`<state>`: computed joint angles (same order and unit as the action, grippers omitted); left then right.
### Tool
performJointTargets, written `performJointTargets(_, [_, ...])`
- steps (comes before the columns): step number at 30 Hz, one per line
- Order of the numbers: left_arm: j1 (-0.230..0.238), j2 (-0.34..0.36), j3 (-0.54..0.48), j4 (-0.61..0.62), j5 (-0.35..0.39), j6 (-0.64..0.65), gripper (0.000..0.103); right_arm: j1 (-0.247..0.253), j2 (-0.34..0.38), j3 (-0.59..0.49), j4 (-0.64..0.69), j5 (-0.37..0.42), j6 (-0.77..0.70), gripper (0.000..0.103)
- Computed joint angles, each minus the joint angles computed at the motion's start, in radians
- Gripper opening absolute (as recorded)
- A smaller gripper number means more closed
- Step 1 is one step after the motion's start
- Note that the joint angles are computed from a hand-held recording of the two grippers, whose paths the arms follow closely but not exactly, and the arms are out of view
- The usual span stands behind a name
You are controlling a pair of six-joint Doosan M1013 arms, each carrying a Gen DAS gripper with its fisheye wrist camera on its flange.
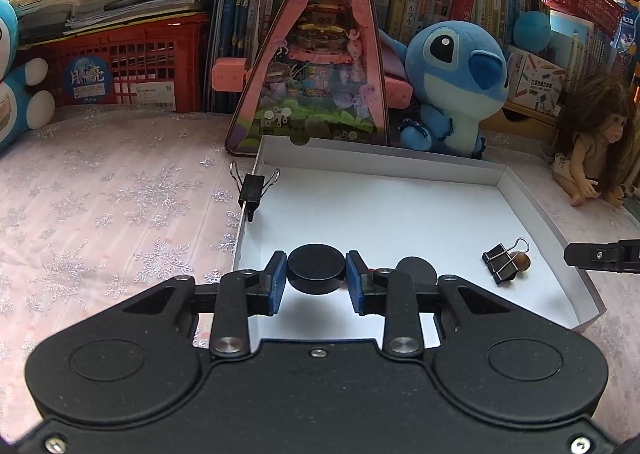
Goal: Organize rigid objects
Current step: 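Carry the puck in the left tool into the tray while the right tool carries the nut there, then open both tools to release the puck and nut inside the tray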
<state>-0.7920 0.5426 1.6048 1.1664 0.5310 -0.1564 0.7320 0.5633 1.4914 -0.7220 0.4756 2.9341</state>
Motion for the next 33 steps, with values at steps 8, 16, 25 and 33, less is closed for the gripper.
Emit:
performJointTargets(8, [0.007, 0.019, -0.019, -0.040, 0.001, 0.038, 0.030, -0.001, 0.046, -0.068, 0.078, 0.074, -0.083, 0.026])
performJointTargets(16, [0.012, 0.029, -0.026, -0.051, 0.005, 0.044, 0.030, -0.010, 0.060, -0.078, 0.129, 0.070, -0.104, 0.026])
performJointTargets(25, [0.005, 0.037, -0.027, -0.012, 0.017, 0.032, 0.030, -0.015, 0.064, -0.082, 0.160, 0.064, -0.124, 0.026])
performJointTargets(33, [-0.002, 0.030, -0.019, 0.008, 0.020, 0.019, 0.041, -0.015, 0.057, -0.070, 0.146, 0.044, -0.099, 0.036])
